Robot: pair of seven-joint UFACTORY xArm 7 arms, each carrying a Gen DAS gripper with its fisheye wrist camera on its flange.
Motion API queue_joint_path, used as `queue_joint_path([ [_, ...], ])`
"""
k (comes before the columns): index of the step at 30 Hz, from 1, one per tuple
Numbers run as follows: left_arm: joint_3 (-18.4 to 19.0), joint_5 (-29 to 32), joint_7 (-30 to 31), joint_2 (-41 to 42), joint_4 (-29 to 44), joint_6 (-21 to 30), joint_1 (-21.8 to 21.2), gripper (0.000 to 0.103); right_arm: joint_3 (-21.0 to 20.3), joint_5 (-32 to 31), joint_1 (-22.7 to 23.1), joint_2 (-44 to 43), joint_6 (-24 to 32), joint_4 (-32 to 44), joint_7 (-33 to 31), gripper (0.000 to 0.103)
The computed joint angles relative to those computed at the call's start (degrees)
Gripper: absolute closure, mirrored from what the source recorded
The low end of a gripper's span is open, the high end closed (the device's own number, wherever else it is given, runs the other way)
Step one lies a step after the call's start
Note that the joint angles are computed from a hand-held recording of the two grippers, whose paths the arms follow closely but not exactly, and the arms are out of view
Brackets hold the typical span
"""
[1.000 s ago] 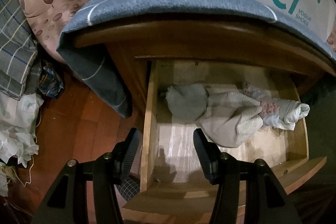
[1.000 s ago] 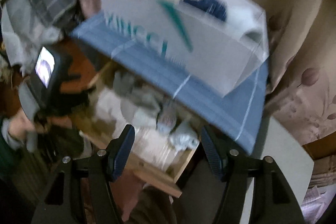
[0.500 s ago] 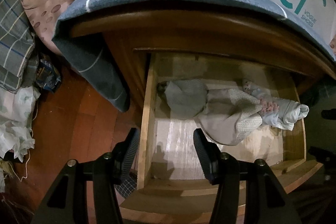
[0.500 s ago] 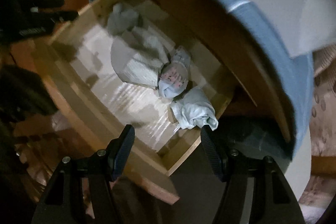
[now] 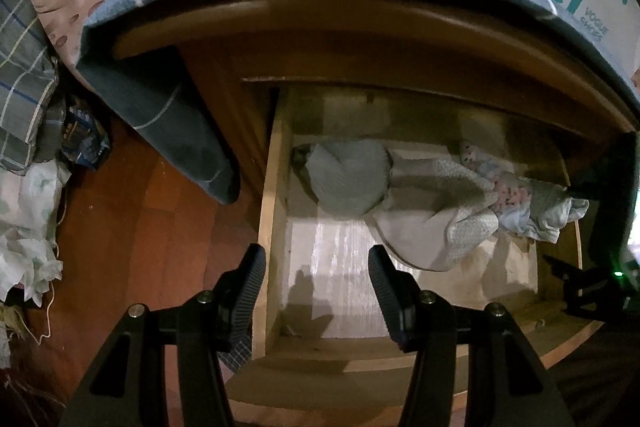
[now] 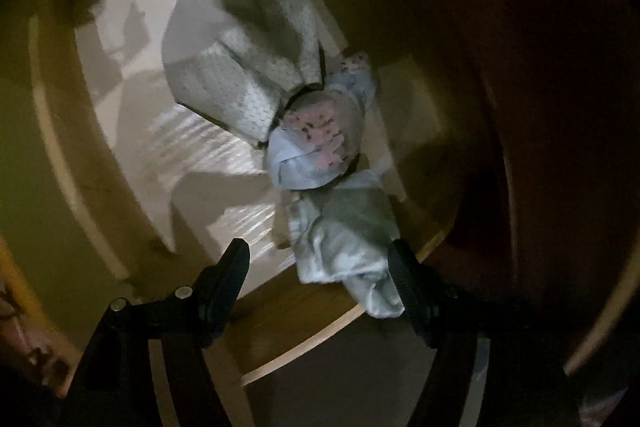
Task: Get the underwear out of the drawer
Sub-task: 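Grasp and lift the light blue cloth with the right gripper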
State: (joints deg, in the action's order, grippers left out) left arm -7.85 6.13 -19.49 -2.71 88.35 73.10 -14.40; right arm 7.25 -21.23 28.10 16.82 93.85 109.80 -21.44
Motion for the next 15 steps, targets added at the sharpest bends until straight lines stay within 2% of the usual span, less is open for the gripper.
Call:
queue_joint_path([
  [6, -0.2, 0.4, 0.4, 0.6, 0.5, 0.7, -0.3, 0.048, 0.2, -3.5, 0.1, -1.2, -5.8, -6.0, -2.4, 0.025],
  [12, -0.2, 0.4, 0.8, 1.3, 1.1, 1.4, -0.6, 0.048, -0.1, -5.1, -0.2, 0.0, -8.3, -7.2, -4.1, 0.026],
  [15, -0.2, 0.7, 1.0, 1.5, 1.2, 1.5, -0.8, 0.048, 0.0, -6.5, -0.2, -0.8, -10.6, -10.0, -5.5, 0.026],
])
